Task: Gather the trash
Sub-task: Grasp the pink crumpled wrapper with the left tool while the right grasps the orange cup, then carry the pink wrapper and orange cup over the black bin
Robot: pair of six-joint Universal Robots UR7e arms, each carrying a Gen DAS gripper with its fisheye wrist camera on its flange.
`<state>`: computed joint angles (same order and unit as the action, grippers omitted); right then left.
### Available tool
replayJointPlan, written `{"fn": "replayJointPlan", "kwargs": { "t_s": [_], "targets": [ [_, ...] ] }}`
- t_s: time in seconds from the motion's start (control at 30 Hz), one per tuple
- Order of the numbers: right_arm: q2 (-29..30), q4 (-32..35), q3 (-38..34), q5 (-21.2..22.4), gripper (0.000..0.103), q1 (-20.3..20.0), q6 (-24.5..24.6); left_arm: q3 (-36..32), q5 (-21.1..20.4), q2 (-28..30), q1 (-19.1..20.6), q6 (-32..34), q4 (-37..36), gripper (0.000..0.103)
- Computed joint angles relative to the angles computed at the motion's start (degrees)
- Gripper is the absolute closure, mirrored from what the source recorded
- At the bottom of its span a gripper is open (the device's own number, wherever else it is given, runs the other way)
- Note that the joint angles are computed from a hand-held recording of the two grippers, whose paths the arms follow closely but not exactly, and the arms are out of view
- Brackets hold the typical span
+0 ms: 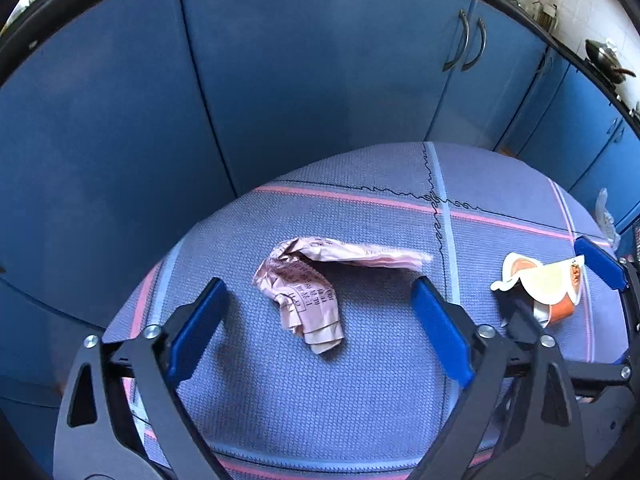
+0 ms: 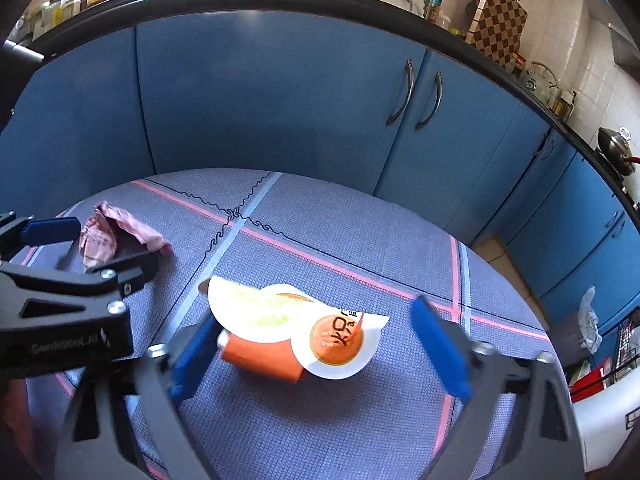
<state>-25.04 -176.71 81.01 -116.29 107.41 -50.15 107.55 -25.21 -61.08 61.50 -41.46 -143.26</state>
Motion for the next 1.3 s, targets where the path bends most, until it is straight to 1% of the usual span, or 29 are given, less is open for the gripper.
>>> {"fn": "replayJointPlan", "kwargs": {
  "t_s": [0.07,0.1,0.13,0.17,0.23,0.3,0.37,0.4,0.53,0.63,0.7,0.83,0.93,1.0,1.2,1.3],
  "targets": [
    [-0.4,0.8,0.2,1.0,0.037,-0.2,0.4,0.2,0.9,0.1,-0.3,0.7,-0.4,0.026],
    [-0.6,0.4,0.4,1.3,0.038,-0.3,0.2,0.2,1.2,0.3,-0.5,0.8,-0.5,0.030],
    [-0.7,-0.2,0.7,1.5,0.039,-0.3,-0.1,0.4,1.6,0.4,-0.6,1.3,-1.0,0.038],
    [-0.9,-0.6,1.0,1.7,0.040,-0.4,-0.2,0.6,2.0,0.4,-0.7,1.5,-1.3,0.053],
    [-1.3,-0.7,1.5,2.0,0.040,-0.6,0.2,1.0,1.9,0.2,-0.9,2.1,-1.9,0.066],
    [-1.7,-0.5,1.8,1.9,0.040,-0.8,0.6,1.8,0.8,-0.3,-1.1,3.0,-3.8,0.069],
    [-2.0,-0.7,2.0,1.8,0.040,-0.8,0.6,2.3,0.5,-0.6,-1.2,3.4,-4.7,0.076],
    [-2.1,-1.0,2.2,1.8,0.040,-0.9,0.6,2.7,0.3,-0.8,-1.3,4.0,-5.9,0.077],
    [-2.8,-1.3,2.9,2.0,0.040,-1.0,0.4,5.4,2.0,-1.6,-2.7,6.5,-11.5,0.079],
    [-3.2,-1.6,3.3,2.1,0.040,-1.0,0.3,6.5,2.5,-2.2,-3.9,7.7,-13.3,0.079],
    [-3.7,-1.6,3.7,2.2,0.040,-1.0,0.6,7.3,2.7,-3.0,-4.6,7.3,-13.2,0.079],
    [-5.2,-2.1,5.3,2.6,0.040,-1.0,0.8,8.6,3.0,-4.5,-6.0,5.8,-11.7,0.079],
    [-6.6,-2.2,6.6,2.7,0.040,-0.9,1.1,9.2,3.2,-5.1,-7.3,3.0,-8.5,0.079],
    [-7.8,-2.6,7.9,2.8,0.040,-0.8,1.0,8.9,3.2,-4.9,-7.6,2.3,-7.7,0.079],
    [-11.5,-3.4,11.6,2.8,0.040,-0.8,0.8,9.2,3.7,-5.8,-10.0,-3.8,-0.9,0.079],
    [-13.6,-4.3,14.0,3.0,0.040,-0.9,0.3,8.7,4.0,-5.5,-11.0,-5.8,1.7,0.079]
  ]
}}
